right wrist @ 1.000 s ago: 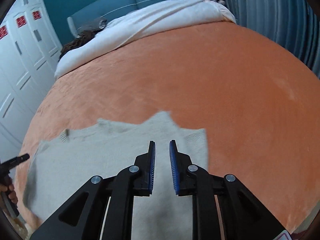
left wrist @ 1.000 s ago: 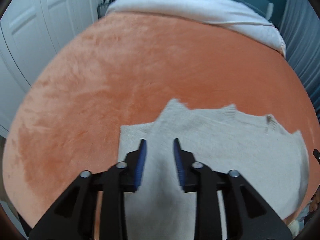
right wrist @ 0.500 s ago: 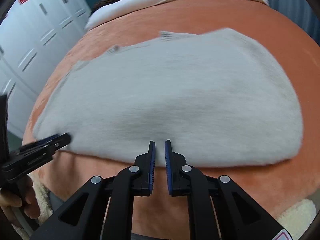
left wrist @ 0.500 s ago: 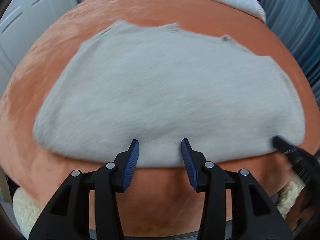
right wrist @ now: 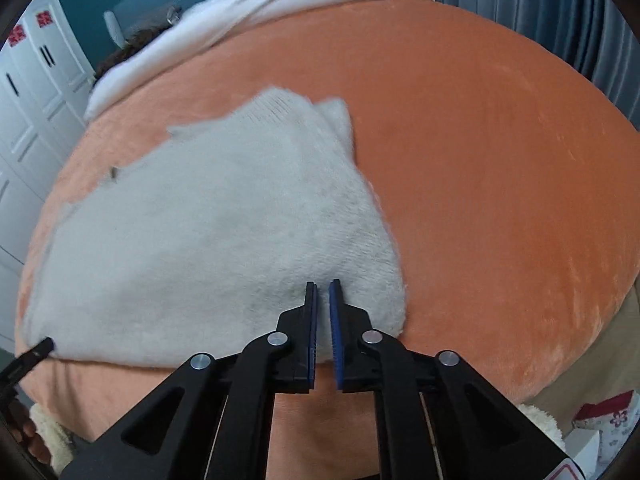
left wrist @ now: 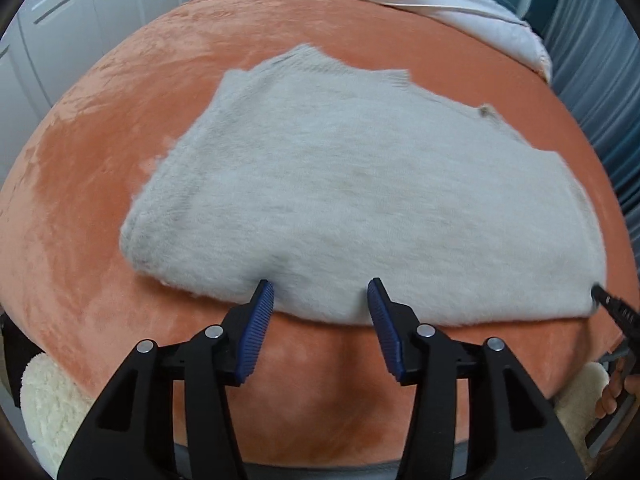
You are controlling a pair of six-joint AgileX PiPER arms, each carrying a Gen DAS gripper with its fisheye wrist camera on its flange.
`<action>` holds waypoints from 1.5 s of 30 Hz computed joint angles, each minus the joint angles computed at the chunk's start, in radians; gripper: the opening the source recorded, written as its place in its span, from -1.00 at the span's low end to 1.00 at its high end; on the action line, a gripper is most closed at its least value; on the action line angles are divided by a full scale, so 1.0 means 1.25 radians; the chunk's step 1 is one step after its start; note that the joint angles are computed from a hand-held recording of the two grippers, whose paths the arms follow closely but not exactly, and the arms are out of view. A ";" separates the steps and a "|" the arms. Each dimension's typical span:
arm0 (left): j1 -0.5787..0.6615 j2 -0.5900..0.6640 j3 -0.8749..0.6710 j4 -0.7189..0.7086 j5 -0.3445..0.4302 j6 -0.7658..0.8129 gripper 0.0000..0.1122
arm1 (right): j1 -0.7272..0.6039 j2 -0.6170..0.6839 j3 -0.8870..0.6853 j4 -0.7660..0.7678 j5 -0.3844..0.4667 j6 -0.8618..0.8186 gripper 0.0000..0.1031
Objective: Fold small clothes
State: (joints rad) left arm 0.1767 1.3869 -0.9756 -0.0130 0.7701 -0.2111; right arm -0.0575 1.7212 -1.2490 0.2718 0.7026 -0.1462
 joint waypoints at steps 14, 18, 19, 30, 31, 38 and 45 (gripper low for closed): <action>0.175 0.035 -0.052 -0.154 0.032 0.178 -0.17 | -0.015 0.001 -0.033 0.010 0.006 0.011 -0.86; 0.212 0.060 -0.151 -0.218 0.058 0.239 0.18 | -0.017 0.019 -0.126 0.059 0.024 -0.028 -0.32; 0.211 0.078 -0.181 -0.210 0.050 0.227 0.25 | -0.012 0.042 -0.170 0.061 0.030 -0.024 -0.09; 0.181 0.373 -0.455 -0.123 0.103 0.184 -0.77 | 0.093 0.368 -0.642 -0.115 0.222 0.113 -0.86; 0.187 0.374 -0.464 -0.125 0.110 0.192 -0.79 | 0.080 0.347 -0.615 -0.086 0.194 0.099 -0.86; 0.233 0.405 -0.468 -0.156 0.099 0.208 -0.82 | -0.020 0.439 -0.699 -0.051 0.249 0.115 -0.91; 0.219 0.263 -0.359 -0.140 0.067 0.208 -0.69 | 0.053 0.203 -0.426 -0.100 0.038 0.150 -0.54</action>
State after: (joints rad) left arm 0.4509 1.7160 -1.4239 -0.1876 0.8538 0.0492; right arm 0.0085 1.9747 -1.7817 0.1467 0.7505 0.0413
